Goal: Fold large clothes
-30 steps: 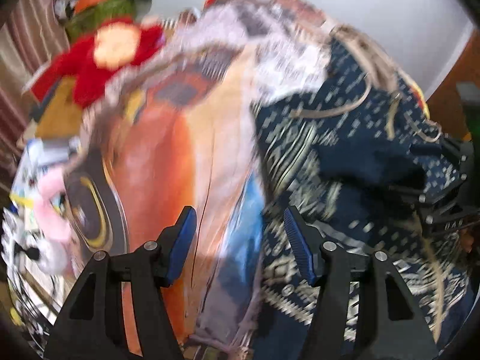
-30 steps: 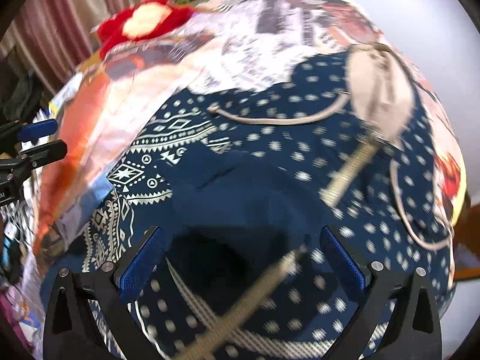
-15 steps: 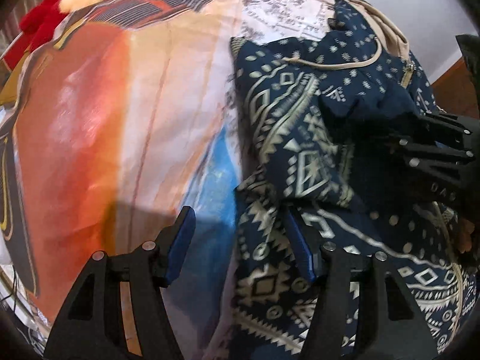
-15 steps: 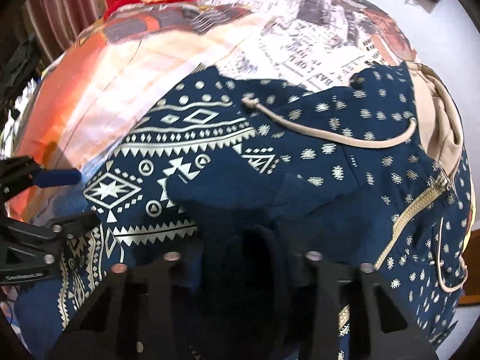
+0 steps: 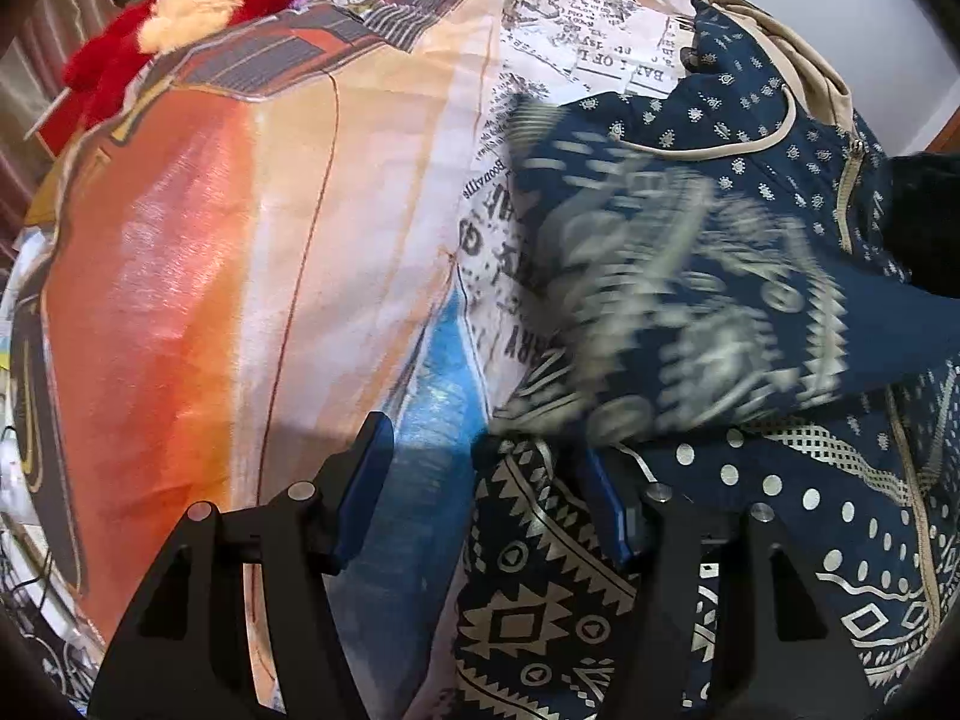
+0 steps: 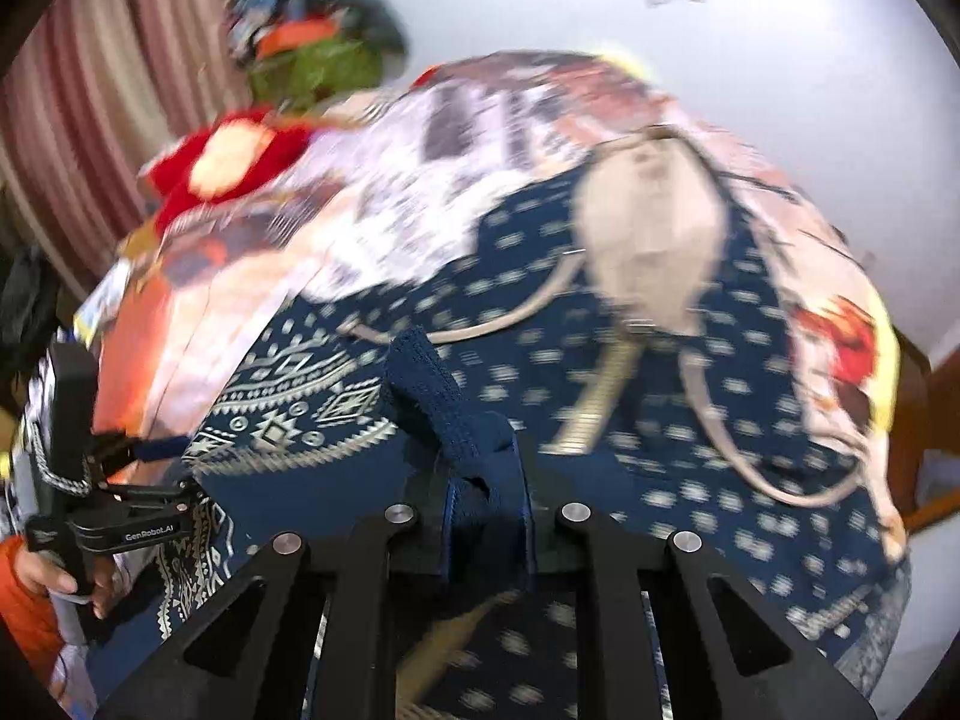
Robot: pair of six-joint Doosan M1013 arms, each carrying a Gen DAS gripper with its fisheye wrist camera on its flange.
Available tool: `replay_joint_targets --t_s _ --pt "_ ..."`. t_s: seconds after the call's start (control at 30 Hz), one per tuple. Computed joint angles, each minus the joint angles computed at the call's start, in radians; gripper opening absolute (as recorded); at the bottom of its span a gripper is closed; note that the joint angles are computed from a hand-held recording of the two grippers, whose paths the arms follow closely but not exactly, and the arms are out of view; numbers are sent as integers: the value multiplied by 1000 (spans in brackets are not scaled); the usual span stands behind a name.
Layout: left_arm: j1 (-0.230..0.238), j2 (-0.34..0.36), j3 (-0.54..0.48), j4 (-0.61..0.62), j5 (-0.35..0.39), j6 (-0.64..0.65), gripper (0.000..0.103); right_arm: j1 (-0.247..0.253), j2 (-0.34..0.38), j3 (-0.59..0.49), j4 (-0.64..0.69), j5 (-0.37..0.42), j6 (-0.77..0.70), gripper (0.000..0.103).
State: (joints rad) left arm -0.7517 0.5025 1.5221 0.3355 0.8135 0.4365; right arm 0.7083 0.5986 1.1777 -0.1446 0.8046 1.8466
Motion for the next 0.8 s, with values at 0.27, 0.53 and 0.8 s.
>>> replay_joint_targets --t_s 0.27,0.53,0.8 --pt "-12 26 -38 38 72 -40 60 -61 -87 116 18 -37 70 13" --pt "-14 47 -59 59 109 -40 64 -96 -102 178 58 -9 134 14" --pt "-16 62 -77 67 130 -27 65 -111 -100 176 18 130 159 15"
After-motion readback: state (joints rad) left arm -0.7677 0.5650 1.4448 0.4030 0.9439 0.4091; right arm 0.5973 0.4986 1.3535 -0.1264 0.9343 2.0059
